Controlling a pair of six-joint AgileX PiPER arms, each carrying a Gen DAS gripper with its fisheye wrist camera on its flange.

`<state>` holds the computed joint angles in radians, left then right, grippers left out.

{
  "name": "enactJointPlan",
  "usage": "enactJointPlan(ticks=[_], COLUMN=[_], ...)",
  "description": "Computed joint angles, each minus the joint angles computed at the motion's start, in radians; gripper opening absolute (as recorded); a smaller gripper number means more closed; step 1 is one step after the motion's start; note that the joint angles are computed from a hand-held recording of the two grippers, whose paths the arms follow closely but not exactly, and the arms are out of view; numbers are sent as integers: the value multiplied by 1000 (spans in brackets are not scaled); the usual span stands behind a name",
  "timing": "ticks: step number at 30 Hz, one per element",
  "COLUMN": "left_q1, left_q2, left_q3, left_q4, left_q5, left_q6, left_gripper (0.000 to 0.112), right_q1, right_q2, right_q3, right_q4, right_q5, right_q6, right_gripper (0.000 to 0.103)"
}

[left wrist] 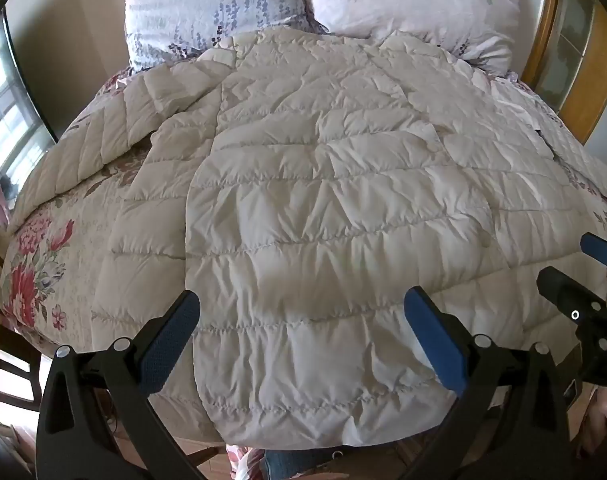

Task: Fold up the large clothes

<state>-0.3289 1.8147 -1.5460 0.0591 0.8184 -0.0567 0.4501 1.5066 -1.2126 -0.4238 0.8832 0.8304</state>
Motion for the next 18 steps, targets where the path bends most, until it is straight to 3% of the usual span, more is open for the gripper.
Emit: enactJointPlan(ticks=[18], left_q1=[-1], left_q2=[-2], left_q3=[4], left_q4=[3], left_q5=[-7], left_q6=[-2], left_gripper=[102], right_q1=[1], right_q2=[-1], right_q3=[2], right_q4=[0], right_q5=[-3], right_q6=[3], right_gripper=[101])
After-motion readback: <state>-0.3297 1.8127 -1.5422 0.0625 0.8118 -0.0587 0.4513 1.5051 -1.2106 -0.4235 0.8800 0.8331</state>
